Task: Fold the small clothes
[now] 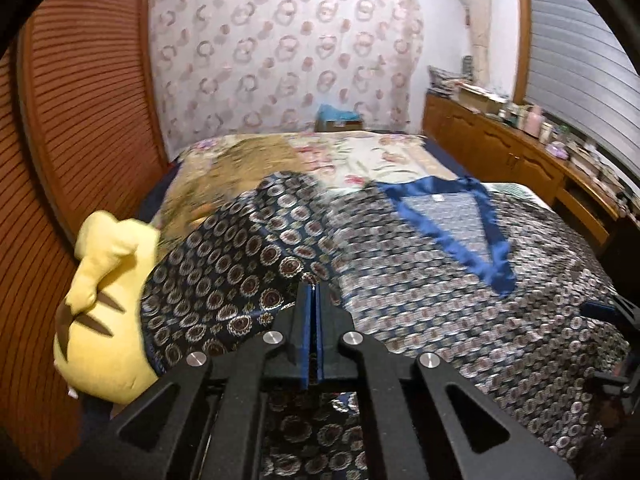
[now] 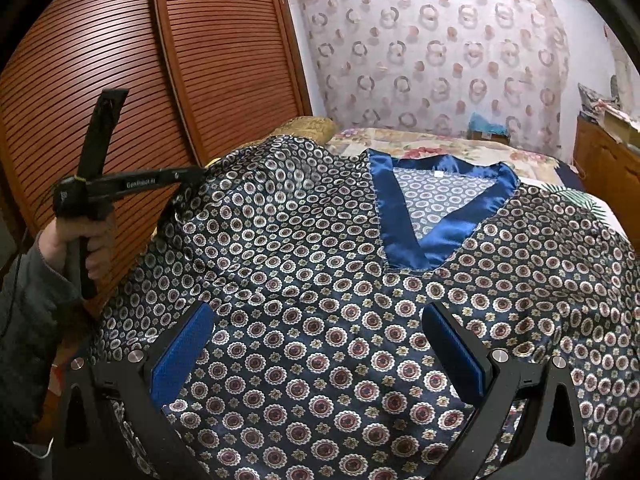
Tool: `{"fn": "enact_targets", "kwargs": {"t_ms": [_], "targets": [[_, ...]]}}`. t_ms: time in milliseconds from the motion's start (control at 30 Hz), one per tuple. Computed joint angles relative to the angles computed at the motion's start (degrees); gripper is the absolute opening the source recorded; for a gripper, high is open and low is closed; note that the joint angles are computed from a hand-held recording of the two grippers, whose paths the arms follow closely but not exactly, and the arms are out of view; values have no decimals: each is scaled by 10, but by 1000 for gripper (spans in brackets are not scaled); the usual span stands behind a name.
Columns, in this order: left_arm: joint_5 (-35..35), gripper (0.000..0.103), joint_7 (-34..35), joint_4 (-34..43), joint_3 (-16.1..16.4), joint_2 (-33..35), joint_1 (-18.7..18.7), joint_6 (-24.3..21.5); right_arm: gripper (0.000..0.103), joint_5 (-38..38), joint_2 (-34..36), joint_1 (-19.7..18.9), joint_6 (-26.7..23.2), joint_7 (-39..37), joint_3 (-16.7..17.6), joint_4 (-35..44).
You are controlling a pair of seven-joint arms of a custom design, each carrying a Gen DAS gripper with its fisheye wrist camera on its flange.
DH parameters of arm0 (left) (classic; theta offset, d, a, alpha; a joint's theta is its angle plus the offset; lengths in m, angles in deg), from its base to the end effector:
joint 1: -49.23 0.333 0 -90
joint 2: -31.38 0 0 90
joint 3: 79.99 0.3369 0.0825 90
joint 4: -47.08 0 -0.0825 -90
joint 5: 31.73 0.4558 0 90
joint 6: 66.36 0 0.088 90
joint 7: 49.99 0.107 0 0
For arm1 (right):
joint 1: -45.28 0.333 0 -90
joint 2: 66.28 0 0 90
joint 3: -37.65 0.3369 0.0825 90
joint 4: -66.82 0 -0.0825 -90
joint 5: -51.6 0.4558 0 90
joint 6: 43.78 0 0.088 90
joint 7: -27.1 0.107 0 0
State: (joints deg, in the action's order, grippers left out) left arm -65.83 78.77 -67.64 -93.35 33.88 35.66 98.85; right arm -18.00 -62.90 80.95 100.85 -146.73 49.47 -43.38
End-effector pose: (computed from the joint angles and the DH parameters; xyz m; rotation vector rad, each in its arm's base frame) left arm 0.6163 -0.2745 0.5163 -1.1540 2.2690 -1.1026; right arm 0.4549 0.5065 0.5065 -1.5591 1.5619 -0.7369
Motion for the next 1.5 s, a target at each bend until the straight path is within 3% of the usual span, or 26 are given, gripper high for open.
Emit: {"fn": "enact_targets", "kwargs": {"t_ms": [333,433,500,633,700,767,1067,1133,1300,1433,1500], "targets": [[-43,3,43,-7,-13,-17,-19,-43,103,0,-5,4,-15,2,6,-4],[-63,20,57,-18,-8,-33,-20,-41,103,8,0,4,-16,-10,5,4],[-75,39,69,-29,-4,-41,-19,-28,103,12,3,4,-16,-20,3,10],[-52,54,47,-41,5,-44,-9,-8,103,18,7,2,-13,-33,-1,18],[-37,70,21,-38,12,-37,0,-16,103,21,7,0,-8,-39,-4,17],[-30,73,5,-36,16,-30,8,-14,103,26,10,-2,-3,-45,-5,21],[15,73,-74,-14,22,15,28,5,103,47,47,3,3,-102,-15,71],[3,72,-65,-7,19,22,33,-1,103,52,58,5,7,-113,-20,83],[7,51,-71,17,20,46,38,-20,103,74,86,11,19,-147,-32,119],[-2,41,-56,22,15,49,42,-24,103,77,95,19,23,-156,-40,128],[11,28,-63,21,17,49,40,-23,103,77,96,23,23,-157,-43,129]]}}
